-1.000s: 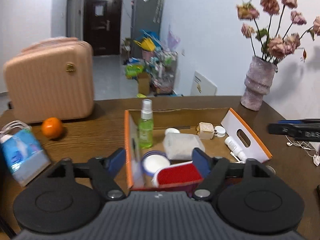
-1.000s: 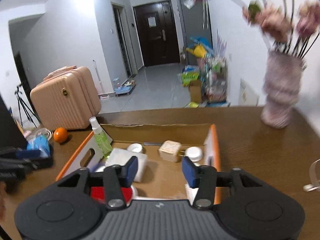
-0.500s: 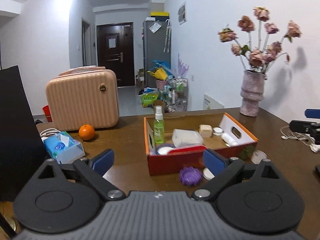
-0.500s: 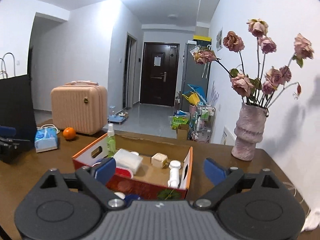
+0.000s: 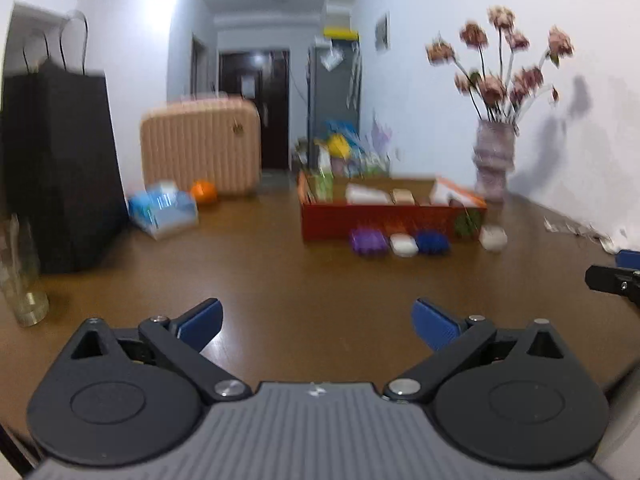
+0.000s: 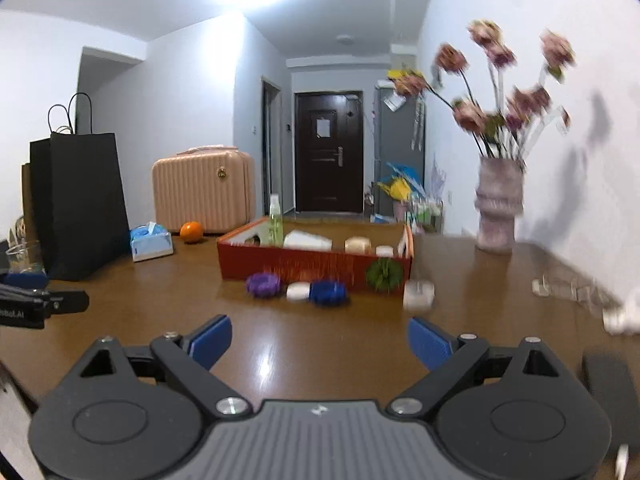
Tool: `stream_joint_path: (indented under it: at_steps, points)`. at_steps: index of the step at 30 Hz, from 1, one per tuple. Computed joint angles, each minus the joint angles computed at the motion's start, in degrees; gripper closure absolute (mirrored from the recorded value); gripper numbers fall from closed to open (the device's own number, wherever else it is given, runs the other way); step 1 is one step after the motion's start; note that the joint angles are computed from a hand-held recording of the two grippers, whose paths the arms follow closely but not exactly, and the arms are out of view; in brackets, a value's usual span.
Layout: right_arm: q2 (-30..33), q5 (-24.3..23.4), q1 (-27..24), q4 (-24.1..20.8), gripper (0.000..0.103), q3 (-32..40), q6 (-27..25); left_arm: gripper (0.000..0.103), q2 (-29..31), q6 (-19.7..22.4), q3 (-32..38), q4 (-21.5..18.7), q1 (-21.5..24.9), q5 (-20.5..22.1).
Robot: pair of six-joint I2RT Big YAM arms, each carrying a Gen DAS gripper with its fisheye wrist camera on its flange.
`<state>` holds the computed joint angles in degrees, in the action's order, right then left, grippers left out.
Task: Organize rigid objects
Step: 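Grasp the purple screw cap with the left gripper while the right grasps the blue cap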
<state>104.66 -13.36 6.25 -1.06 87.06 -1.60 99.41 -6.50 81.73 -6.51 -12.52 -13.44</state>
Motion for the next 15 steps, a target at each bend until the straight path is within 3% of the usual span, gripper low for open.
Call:
stream_joint_path:
  at_steps: [3, 8, 12, 15]
  points:
    - [-0.88, -2.44, -0.34, -1.26, 0.008, -2.36, 0.90, 0.000, 1.60, 0.43, 1.82, -2.34, -0.30, 1.65]
    - [2.08, -0.07, 0.17, -3.75, 0.008, 1.93, 0.49, 0.000, 6.64, -0.42, 9.41, -5.76, -0.09, 2.35]
    - [6.97, 1.12, 0.54, -8.64, 0.009, 9.80, 0.51, 0.000, 13.15, 1.37, 19.64, -10.09, 0.46, 2.84]
    - [13.41, 2.39, 0.91, -16.10, 0.009, 21.33, 0.14, 0.001, 21.65, 3.49, 33.78, -16.62, 1.11, 5.21]
